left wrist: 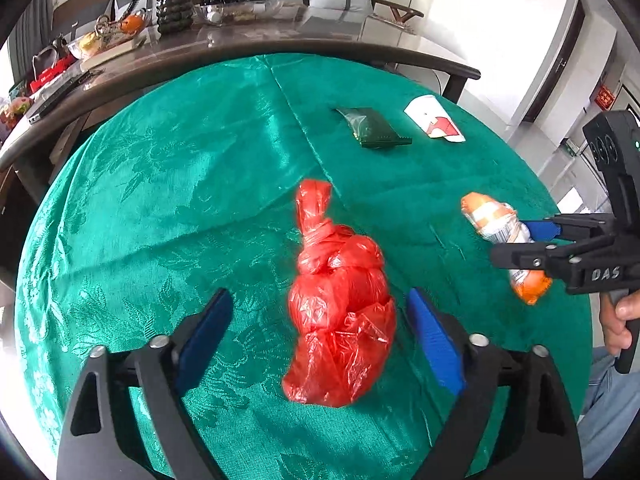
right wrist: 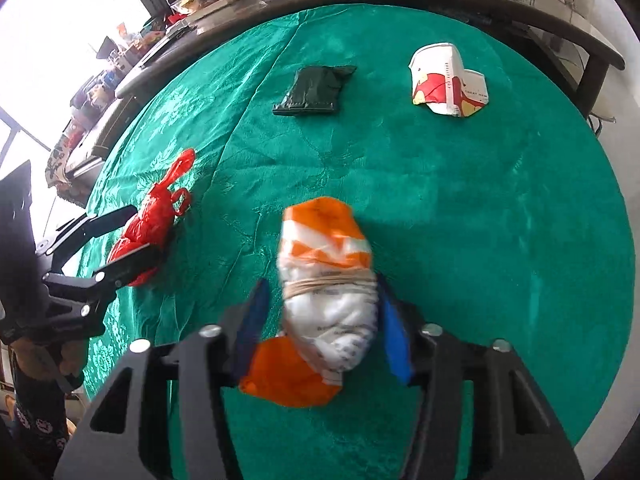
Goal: Collect trash
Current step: 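Carry red bag and wrapped snack to the wastebasket and open both tools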
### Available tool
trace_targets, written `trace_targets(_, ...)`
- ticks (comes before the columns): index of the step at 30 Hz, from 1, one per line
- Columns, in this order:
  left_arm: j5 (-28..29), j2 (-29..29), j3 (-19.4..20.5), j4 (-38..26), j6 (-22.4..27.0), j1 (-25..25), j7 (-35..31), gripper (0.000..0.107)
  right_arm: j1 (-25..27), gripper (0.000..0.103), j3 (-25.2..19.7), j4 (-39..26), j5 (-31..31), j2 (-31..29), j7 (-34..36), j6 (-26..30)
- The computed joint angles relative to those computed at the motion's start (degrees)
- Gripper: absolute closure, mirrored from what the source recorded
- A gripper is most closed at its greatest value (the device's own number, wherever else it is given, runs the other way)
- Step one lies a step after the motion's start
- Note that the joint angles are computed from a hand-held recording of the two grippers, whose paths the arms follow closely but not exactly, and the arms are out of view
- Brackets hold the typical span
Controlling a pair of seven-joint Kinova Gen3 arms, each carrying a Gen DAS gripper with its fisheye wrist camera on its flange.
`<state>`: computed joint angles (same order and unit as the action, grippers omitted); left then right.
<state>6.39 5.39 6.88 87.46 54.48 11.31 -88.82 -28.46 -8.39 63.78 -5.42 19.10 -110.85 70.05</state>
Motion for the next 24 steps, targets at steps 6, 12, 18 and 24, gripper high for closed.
trace_targets(6, 1.5, -1.0, 0.1, 0.9, -0.4, -0.1, -1.3, 0.066, 1.7, 0.059, -0.6, 6.3, -1.7, -5.9, 1.6, -4.9)
trace_targets(12, 4.2, -3.3, 1.4, 1.1, -1.5, 1.4, -0.1, 0.067, 6.5, 0.059, 0.5, 13.7, -4.7, -13.8, 3.7, -7.7)
trace_targets(18, 2.4, -1.3, 5.3, -3.8, -0.6, 7.6, 2.5, 0.066, 13.9, 0.059, 4.4, 21.5, -2.9, -22.9, 6.2, -5.3)
trace_targets(24, 0.8, 6.3, 8.8, -13.9, 0.4, 16.9, 5.8, 0.066, 22.3, 0.059, 9.6, 27.9, 0.5, -29.3, 10.1, -3.2)
